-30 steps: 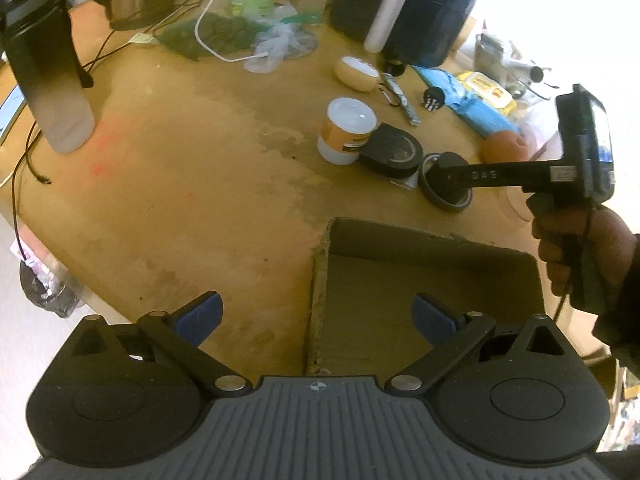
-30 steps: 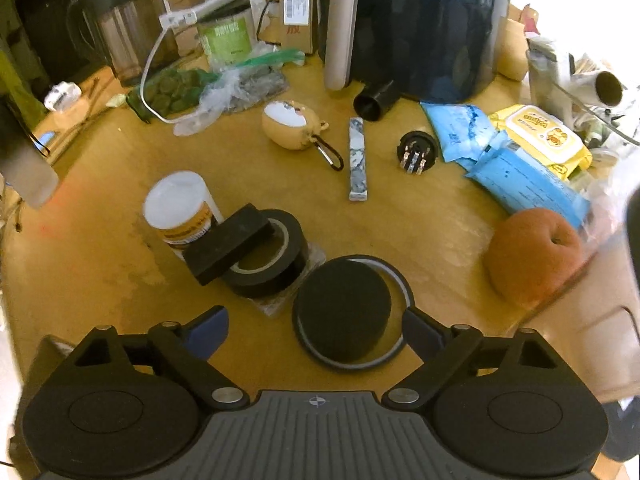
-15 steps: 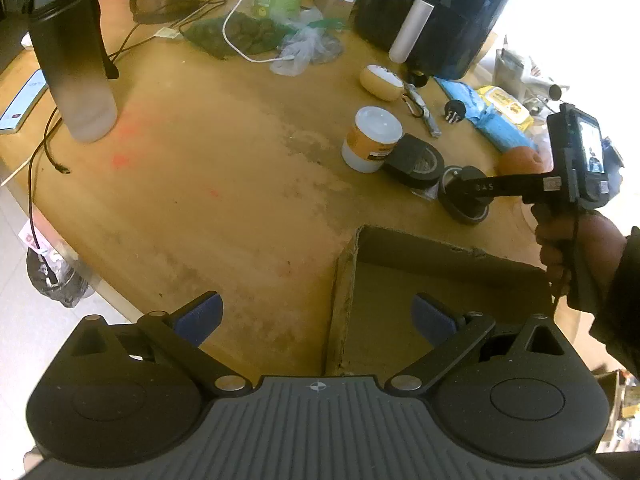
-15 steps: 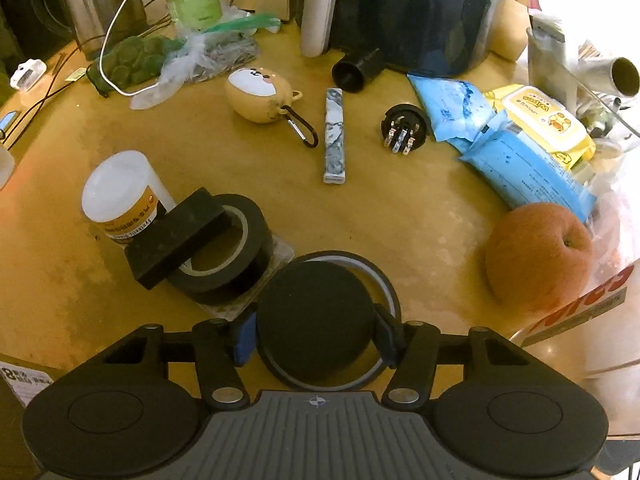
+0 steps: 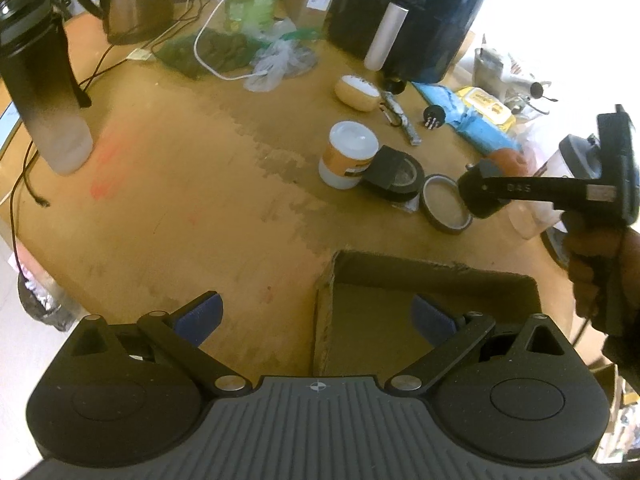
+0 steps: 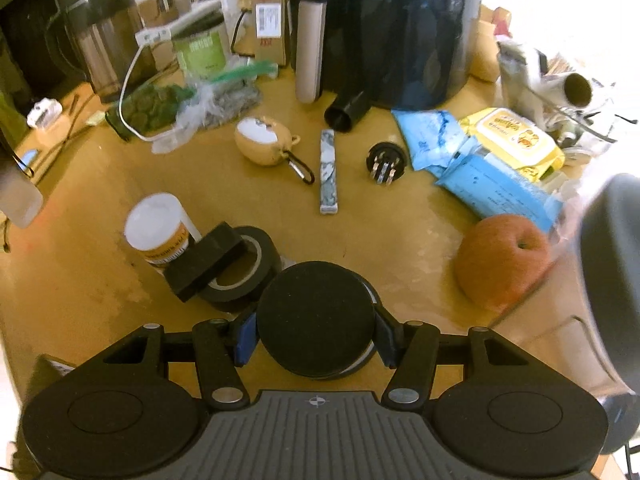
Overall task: Organize rigid objects
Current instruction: 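Lift the black round lid with the right tool and carry it back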
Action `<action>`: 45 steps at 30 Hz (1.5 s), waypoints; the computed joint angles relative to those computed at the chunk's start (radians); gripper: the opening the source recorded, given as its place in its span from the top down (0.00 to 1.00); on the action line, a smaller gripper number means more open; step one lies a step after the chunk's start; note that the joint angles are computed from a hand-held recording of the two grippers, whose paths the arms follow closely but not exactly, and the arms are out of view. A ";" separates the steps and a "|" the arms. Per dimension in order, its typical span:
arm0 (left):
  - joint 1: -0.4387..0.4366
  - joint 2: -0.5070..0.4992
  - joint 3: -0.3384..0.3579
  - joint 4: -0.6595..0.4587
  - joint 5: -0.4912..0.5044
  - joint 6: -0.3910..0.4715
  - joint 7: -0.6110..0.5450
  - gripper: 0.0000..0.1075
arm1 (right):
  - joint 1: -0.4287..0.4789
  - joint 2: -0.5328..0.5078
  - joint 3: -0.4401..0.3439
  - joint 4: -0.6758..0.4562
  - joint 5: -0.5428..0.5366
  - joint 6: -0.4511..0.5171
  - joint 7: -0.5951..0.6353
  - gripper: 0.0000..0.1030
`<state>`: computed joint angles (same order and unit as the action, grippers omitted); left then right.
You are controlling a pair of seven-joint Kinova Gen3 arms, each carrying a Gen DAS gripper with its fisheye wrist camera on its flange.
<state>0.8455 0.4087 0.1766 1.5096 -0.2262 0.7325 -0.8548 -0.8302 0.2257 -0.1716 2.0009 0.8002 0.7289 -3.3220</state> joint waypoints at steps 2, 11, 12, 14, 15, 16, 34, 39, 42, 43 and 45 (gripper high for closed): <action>-0.001 0.002 0.001 -0.005 -0.003 -0.006 -0.006 0.04 | -0.017 -0.022 -0.006 0.009 0.013 0.019 -0.030 0.42; 0.016 0.033 -0.014 -0.062 -0.036 0.000 -0.038 0.04 | -0.049 -0.107 -0.089 0.042 0.048 0.122 -0.163 0.42; 0.019 0.035 -0.016 -0.064 -0.040 -0.002 -0.041 0.04 | -0.051 -0.116 -0.099 0.045 0.047 0.134 -0.175 0.42; 0.021 0.041 -0.019 -0.075 -0.046 -0.002 -0.051 0.04 | -0.055 -0.129 -0.119 0.048 0.045 0.159 -0.199 0.42; 0.023 0.046 -0.021 -0.082 -0.049 -0.001 -0.055 0.04 | -0.058 -0.136 -0.129 0.050 0.046 0.173 -0.211 0.42; 0.027 0.051 -0.023 -0.089 -0.052 0.002 -0.057 0.04 | -0.061 -0.142 -0.138 0.052 0.044 0.187 -0.224 0.42; 0.064 0.147 -0.071 -0.188 -0.089 -0.063 -0.120 0.04 | -0.125 -0.213 -0.271 0.103 -0.008 0.364 -0.534 0.41; 0.077 0.196 -0.098 -0.240 -0.104 -0.079 -0.125 0.05 | -0.151 -0.214 -0.289 0.104 -0.031 0.398 -0.582 0.41; 0.076 0.229 -0.102 -0.280 -0.100 -0.077 -0.145 0.13 | -0.165 -0.215 -0.297 0.104 -0.045 0.413 -0.612 0.41; 0.072 0.244 -0.098 -0.299 -0.096 -0.071 -0.160 0.19 | -0.171 -0.215 -0.301 0.104 -0.051 0.419 -0.624 0.41; 0.068 0.276 -0.096 -0.342 -0.085 -0.044 -0.185 0.19 | -0.182 -0.214 -0.307 0.105 -0.059 0.430 -0.645 0.41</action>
